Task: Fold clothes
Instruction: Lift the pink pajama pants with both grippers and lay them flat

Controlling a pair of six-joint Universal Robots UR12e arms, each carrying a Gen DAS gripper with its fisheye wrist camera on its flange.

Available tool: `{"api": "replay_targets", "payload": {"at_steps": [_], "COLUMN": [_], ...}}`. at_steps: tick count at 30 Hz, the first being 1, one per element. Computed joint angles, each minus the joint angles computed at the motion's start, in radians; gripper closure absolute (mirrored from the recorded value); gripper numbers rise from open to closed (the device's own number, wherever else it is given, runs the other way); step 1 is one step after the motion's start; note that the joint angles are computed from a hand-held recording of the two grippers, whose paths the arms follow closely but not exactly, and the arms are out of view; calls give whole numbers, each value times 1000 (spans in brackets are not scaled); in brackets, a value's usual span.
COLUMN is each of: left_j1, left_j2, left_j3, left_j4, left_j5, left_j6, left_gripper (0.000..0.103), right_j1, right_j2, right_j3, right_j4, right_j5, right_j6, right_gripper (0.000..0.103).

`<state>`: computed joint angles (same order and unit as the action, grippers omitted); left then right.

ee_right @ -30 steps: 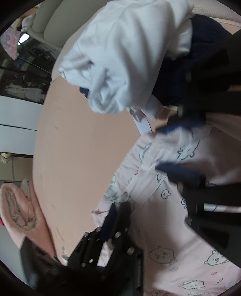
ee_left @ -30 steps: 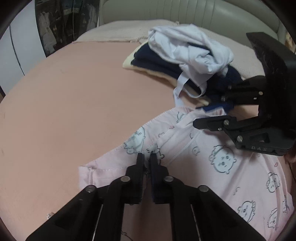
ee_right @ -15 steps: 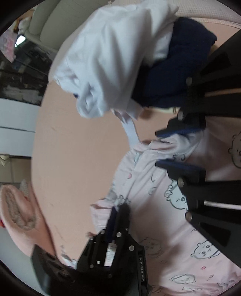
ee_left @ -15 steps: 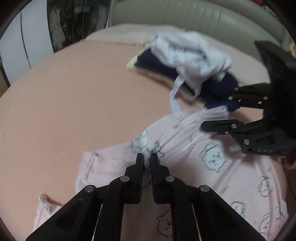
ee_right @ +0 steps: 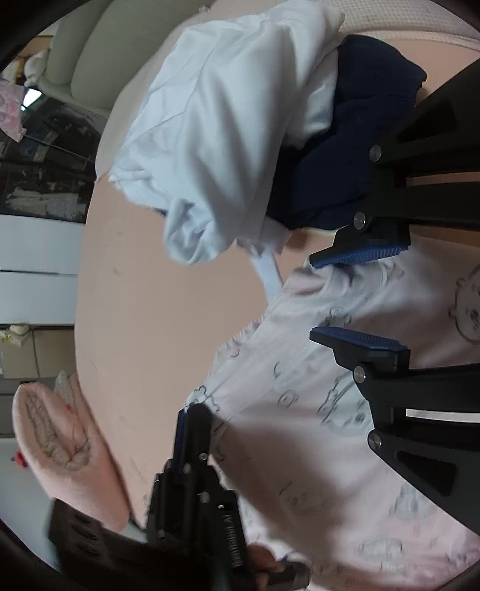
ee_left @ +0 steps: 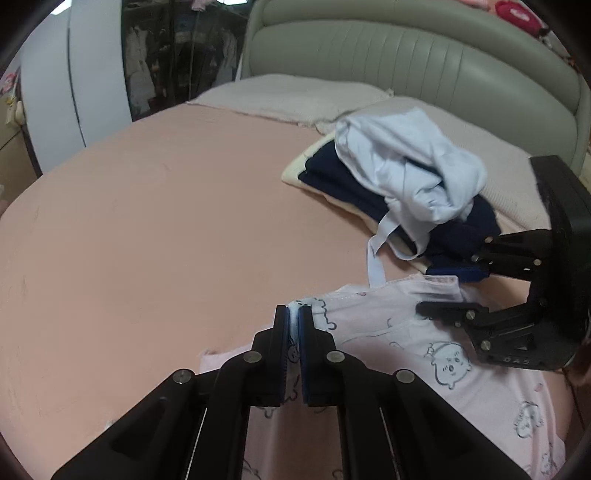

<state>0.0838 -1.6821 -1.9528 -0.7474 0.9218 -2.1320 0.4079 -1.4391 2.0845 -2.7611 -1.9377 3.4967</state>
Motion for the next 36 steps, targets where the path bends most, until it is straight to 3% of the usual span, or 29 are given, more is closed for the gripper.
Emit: {"api": "replay_targets", "payload": {"at_steps": [3, 5, 7, 9, 11, 12, 14, 15, 17, 19, 22, 24, 26, 28, 29, 31, 33, 34, 36], "left_j1": [-28, -60, -58, -61, -33, -18, 22, 42, 79, 103, 120, 126, 132, 175, 202, 265, 301, 337, 406], "left_j2": [-17, -54, -60, -55, -29, -10, 34, 55, 107, 167, 229, 266, 311, 353, 374, 423, 468, 496, 537], "left_j3": [5, 18, 27, 46, 28, 26, 23, 28, 8, -49, -120, -162, -210, -234, -243, -268, -287, -293, -310], "left_j4": [18, 35, 40, 23, 88, 81, -46, -126, -268, -303, -334, -325, -296, -330, -357, -400, -407, -422, -424], "left_j5": [52, 145, 116, 139, 85, 73, 25, 4, 8, 76, 189, 274, 375, 396, 404, 397, 410, 372, 285], "left_j6": [7, -26, -59, -115, -167, -177, -130, -97, 22, 117, 178, 166, 158, 143, 131, 149, 164, 155, 122], "left_gripper": [98, 95, 93, 89, 87, 84, 76, 63, 46, 46, 46, 46, 46, 46, 46, 46, 46, 46, 46], "right_j1": [29, 43, 43, 33, 16, 1, -43, -55, -59, -24, 30, 65, 116, 161, 170, 175, 174, 175, 197], "right_j2": [28, 48, 61, 59, 36, 14, -46, -71, -113, -138, -123, -108, -103, -114, -133, -171, -202, -216, -234], "right_j3": [-21, -30, -31, -32, -23, -16, -21, -19, -1, 15, 12, 10, 10, 0, 6, 21, 28, 29, 42], "right_j4": [24, 25, 5, 8, -9, -13, 78, 108, 109, 144, 196, 232, 282, 353, 394, 481, 542, 557, 478], "right_j5": [-144, -216, -232, -209, -153, -97, 91, 164, 250, 243, 271, 280, 218, 137, 134, 140, 154, 152, 122], "right_j6": [6, -8, -8, -1, 16, 35, 84, 98, 113, 136, 161, 181, 188, 178, 179, 206, 253, 288, 318], "right_gripper": [85, 85, 85, 85, 85, 79, 76, 76, 75, 65, 64, 64, 63, 60, 58, 42, 40, 40, 40]}}
